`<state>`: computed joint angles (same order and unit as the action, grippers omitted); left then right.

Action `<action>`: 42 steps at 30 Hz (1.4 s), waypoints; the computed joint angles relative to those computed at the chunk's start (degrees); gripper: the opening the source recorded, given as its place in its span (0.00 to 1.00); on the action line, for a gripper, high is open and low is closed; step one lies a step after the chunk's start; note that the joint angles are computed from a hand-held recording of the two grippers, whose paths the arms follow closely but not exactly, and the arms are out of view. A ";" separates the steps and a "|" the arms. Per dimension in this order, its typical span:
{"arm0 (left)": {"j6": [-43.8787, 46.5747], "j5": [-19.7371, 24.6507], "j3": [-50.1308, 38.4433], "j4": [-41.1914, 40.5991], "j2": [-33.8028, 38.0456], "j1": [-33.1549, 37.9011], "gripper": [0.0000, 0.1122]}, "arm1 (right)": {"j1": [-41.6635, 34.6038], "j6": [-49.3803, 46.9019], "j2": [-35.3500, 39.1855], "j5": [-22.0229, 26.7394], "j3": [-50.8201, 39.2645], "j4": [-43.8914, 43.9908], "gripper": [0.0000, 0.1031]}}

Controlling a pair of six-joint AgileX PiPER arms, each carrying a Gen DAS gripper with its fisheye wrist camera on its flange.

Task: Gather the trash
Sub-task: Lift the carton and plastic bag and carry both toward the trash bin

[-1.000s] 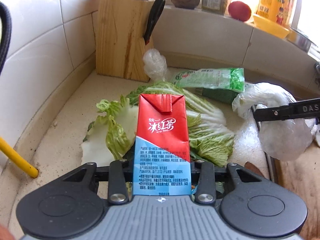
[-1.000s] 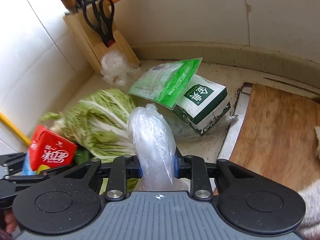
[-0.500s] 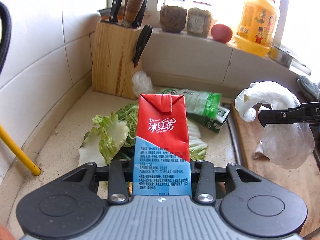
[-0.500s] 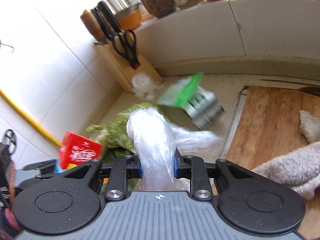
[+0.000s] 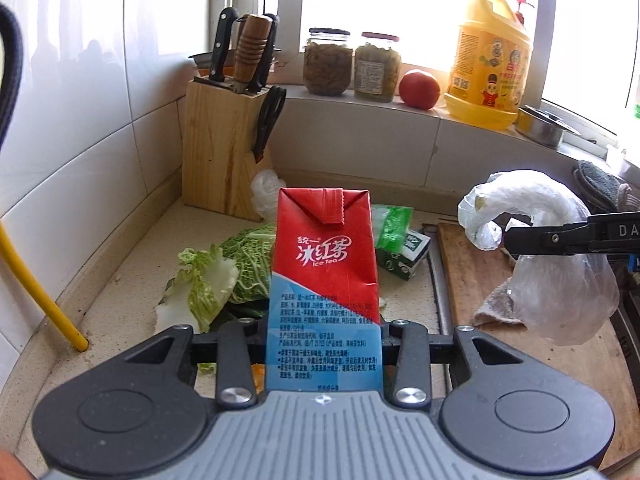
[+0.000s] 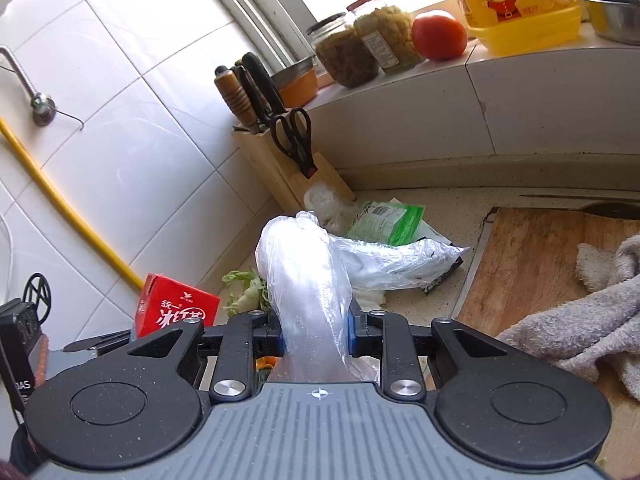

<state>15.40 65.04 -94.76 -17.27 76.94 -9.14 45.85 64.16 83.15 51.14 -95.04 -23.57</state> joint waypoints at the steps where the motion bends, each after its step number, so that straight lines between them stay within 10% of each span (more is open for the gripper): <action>1: -0.46 -0.07 0.06 0.39 -0.14 -0.61 0.31 | 0.29 0.45 -0.30 0.03 0.26 -0.50 0.31; 42: -24.25 -1.74 8.45 22.29 -10.06 -25.61 0.31 | 9.59 13.99 -17.85 7.77 17.21 -15.72 0.31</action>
<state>-8.85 63.30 -86.31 5.02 66.89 -34.75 55.44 78.15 65.30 58.92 -77.83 -39.29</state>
